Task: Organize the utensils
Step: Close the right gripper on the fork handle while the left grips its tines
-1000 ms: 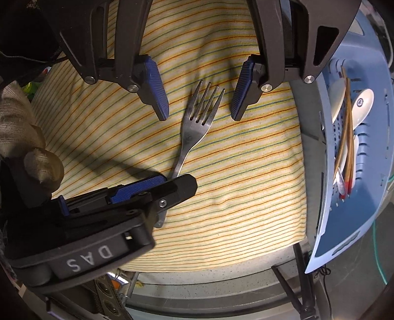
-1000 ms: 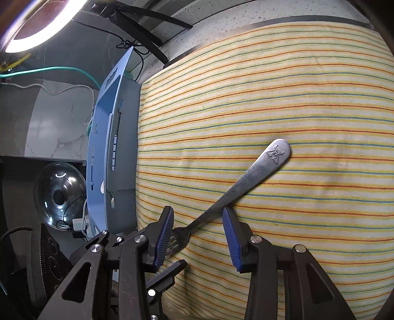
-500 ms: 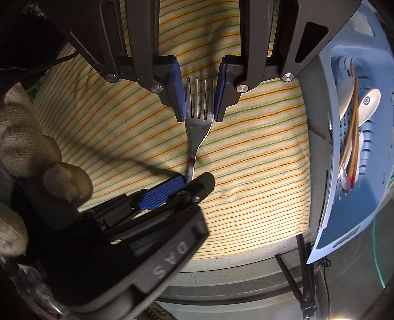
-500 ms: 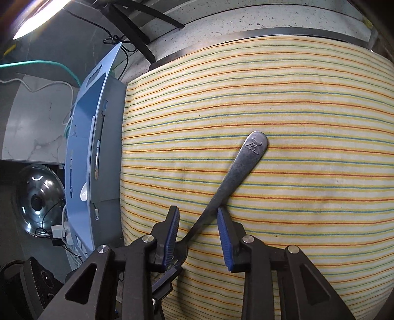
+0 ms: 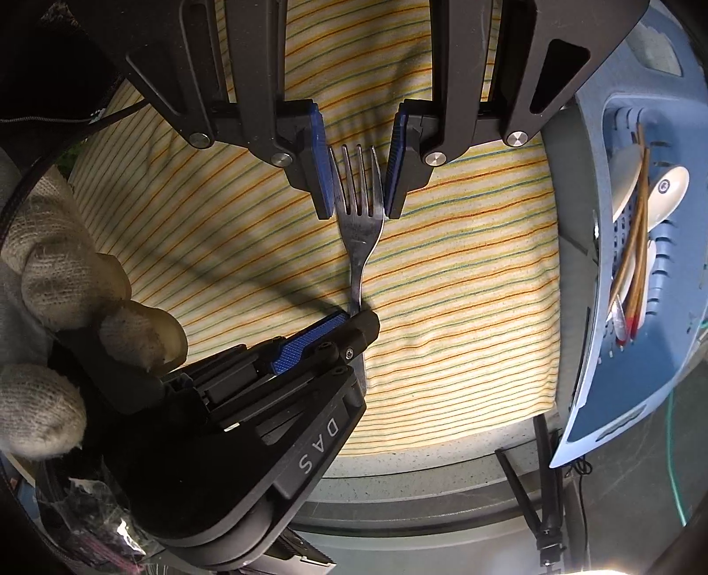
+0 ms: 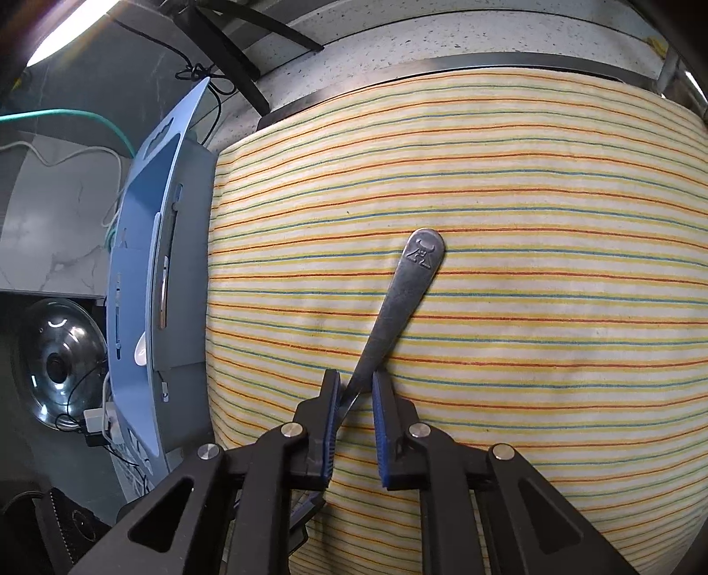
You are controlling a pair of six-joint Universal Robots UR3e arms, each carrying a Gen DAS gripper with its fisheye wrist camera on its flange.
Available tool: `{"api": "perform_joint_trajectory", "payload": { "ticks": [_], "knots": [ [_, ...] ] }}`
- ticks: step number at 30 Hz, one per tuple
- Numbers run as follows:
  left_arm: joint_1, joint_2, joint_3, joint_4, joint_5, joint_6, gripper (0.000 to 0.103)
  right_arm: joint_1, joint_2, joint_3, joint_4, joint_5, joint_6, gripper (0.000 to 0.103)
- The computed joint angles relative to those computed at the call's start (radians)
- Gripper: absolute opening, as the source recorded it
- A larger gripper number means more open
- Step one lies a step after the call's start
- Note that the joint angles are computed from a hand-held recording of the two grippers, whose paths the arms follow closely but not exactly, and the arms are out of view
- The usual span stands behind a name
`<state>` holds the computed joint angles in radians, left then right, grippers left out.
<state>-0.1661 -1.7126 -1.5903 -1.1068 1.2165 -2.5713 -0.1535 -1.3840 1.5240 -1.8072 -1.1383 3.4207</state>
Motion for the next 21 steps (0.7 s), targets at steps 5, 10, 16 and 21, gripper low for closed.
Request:
{"api": "perform_joint_trajectory", "payload": {
  "ticks": [5, 10, 16, 21],
  "knots": [
    [0.008, 0.016, -0.017, -0.006, -0.011, -0.017, 0.014, -0.016, -0.013, 0.023, -0.005, 0.022, -0.003, 0.011],
    [0.008, 0.002, -0.001, -0.021, -0.013, -0.039, 0.015, -0.012, -0.009, 0.024, -0.016, 0.022, 0.005, 0.011],
    [-0.008, -0.01, 0.011, -0.013, 0.014, -0.05, 0.019, -0.006, -0.005, 0.024, -0.023, 0.021, 0.012, 0.01],
    [-0.026, 0.018, -0.036, 0.007, 0.042, -0.042, 0.054, -0.01, -0.004, 0.031, -0.033, 0.026, 0.02, 0.01]
  ]
}}
